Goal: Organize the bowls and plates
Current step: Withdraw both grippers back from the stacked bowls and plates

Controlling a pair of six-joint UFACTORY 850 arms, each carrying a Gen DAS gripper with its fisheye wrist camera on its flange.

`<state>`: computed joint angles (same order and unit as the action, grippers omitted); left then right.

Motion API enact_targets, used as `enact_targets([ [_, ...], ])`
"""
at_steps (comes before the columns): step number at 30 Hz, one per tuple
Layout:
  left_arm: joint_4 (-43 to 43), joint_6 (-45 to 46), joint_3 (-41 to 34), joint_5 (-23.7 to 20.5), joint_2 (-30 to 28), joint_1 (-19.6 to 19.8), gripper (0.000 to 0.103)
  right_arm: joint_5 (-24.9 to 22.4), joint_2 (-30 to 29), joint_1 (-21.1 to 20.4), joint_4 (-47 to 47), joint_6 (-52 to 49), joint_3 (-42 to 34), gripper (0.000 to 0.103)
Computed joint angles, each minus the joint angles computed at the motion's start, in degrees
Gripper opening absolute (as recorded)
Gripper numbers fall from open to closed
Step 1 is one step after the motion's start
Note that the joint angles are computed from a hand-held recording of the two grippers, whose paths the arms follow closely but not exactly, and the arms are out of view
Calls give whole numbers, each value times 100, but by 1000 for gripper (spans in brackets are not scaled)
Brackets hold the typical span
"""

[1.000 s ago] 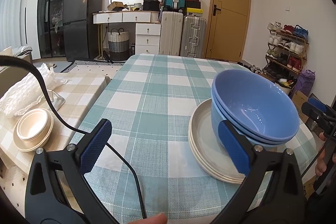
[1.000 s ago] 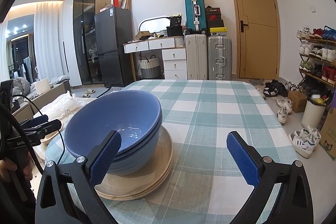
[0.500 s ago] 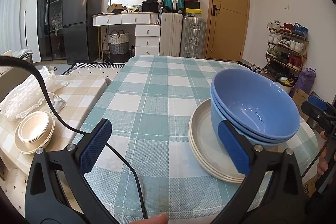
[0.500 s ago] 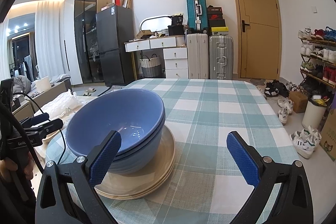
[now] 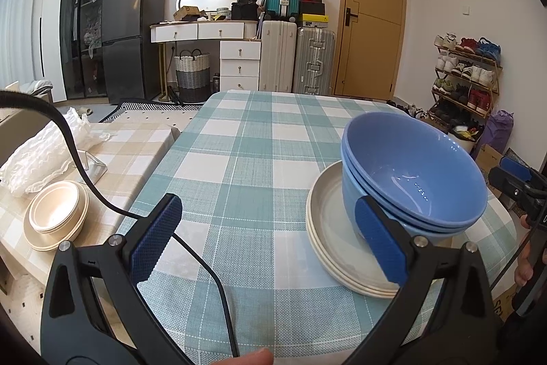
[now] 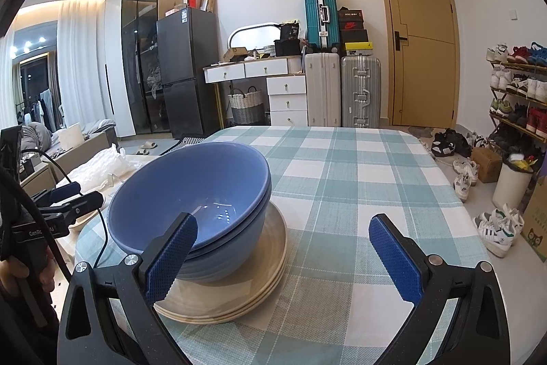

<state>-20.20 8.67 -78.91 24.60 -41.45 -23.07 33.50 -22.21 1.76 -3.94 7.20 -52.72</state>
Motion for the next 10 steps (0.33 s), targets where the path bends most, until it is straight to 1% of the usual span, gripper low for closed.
enact_targets([
  [10,-2,8,-33,-18,-21,-2,101,-6,1,0,4,3,-1,102],
])
